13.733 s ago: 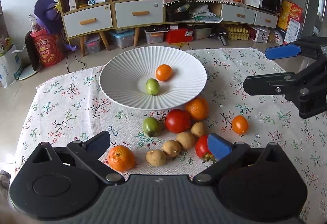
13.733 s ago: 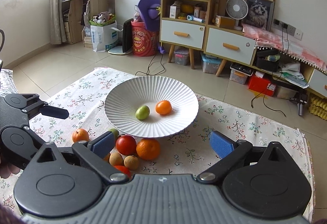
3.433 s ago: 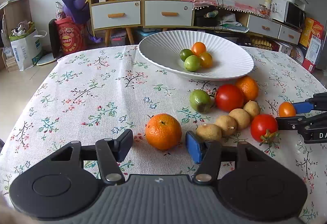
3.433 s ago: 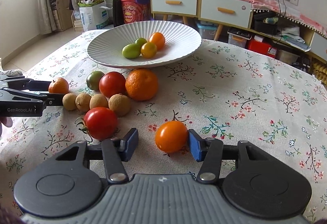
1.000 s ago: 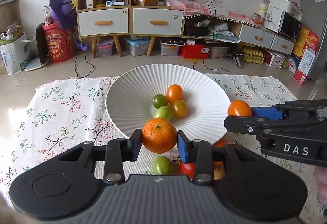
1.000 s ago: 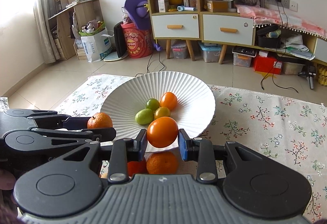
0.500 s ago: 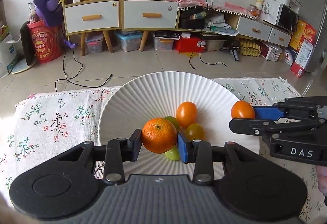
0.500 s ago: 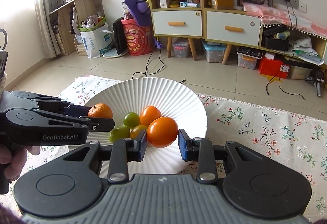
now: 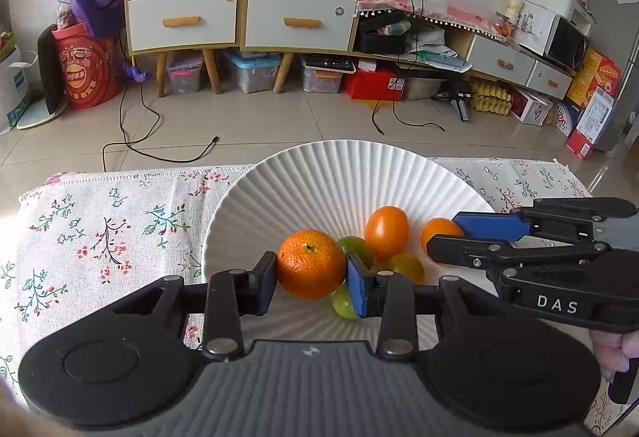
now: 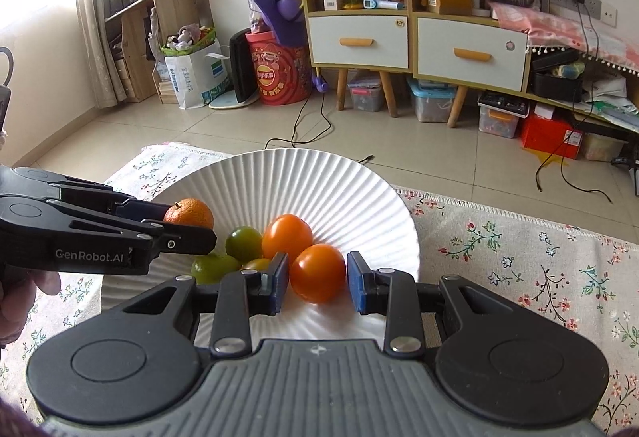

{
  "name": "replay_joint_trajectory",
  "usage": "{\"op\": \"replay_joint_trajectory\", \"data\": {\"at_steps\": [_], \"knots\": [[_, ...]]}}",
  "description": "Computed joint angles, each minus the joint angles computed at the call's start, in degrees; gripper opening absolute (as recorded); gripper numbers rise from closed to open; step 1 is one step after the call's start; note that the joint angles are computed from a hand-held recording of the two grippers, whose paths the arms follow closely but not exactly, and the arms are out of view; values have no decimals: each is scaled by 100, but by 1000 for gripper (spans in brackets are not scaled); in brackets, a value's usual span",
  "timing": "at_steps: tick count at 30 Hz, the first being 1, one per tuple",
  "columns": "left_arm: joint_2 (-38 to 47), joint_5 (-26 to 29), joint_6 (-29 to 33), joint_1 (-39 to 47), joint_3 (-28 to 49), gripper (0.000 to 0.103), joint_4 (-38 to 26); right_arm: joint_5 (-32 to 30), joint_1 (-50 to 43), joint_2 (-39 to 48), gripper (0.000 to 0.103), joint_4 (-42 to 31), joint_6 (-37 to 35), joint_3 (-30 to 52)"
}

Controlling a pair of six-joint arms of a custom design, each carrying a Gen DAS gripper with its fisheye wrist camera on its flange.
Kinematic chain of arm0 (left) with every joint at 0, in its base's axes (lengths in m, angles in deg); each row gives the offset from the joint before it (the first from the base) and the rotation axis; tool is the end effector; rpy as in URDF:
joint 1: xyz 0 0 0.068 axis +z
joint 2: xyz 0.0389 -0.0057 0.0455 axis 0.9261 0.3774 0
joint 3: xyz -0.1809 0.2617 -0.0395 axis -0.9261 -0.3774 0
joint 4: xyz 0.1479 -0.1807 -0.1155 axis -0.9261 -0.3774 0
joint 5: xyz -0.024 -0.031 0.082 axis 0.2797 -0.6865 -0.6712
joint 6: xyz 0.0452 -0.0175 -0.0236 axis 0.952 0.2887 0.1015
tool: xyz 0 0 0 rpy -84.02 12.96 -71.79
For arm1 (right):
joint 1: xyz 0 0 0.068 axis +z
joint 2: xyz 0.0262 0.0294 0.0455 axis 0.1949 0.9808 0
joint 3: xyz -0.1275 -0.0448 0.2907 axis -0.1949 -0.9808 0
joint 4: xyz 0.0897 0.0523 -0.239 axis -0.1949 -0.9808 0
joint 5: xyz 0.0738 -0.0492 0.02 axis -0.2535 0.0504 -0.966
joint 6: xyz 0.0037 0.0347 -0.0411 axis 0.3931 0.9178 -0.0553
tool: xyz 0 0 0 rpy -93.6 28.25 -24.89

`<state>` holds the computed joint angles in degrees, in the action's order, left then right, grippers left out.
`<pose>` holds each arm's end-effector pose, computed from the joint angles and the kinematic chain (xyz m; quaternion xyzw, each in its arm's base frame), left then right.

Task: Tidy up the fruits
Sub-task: 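Open both grippers to release the mandarin and tomato in the bowl, then withdraw both grippers from the bowl back over the remaining fruits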

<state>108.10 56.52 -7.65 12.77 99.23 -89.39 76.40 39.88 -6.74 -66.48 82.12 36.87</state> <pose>0.2126 -0.2774 0.1907 0.0695 0.9180 -0.0930 0.3792 0.1558 0.0861 0.2019 -0.1828 0.8794 0.1394 0.4170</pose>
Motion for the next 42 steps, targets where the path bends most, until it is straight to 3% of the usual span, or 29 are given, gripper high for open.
{"op": "replay_joint_trajectory", "data": {"at_steps": [13,23,31,42], "knots": [[-31,-33,98,13,-67,27,220,4,36,6,30,38,32,27],[-123,-213,-10,-127,87,34,-215,198,7,-504,40,-536,142,156],[-478,-554,-270,-489,151,49,-898,417,14,-1218,50,-1428,281,311],[-867,-1106,-1144,-1100,122,77,-1712,1308,795,-2128,66,-2668,933,562]]}}
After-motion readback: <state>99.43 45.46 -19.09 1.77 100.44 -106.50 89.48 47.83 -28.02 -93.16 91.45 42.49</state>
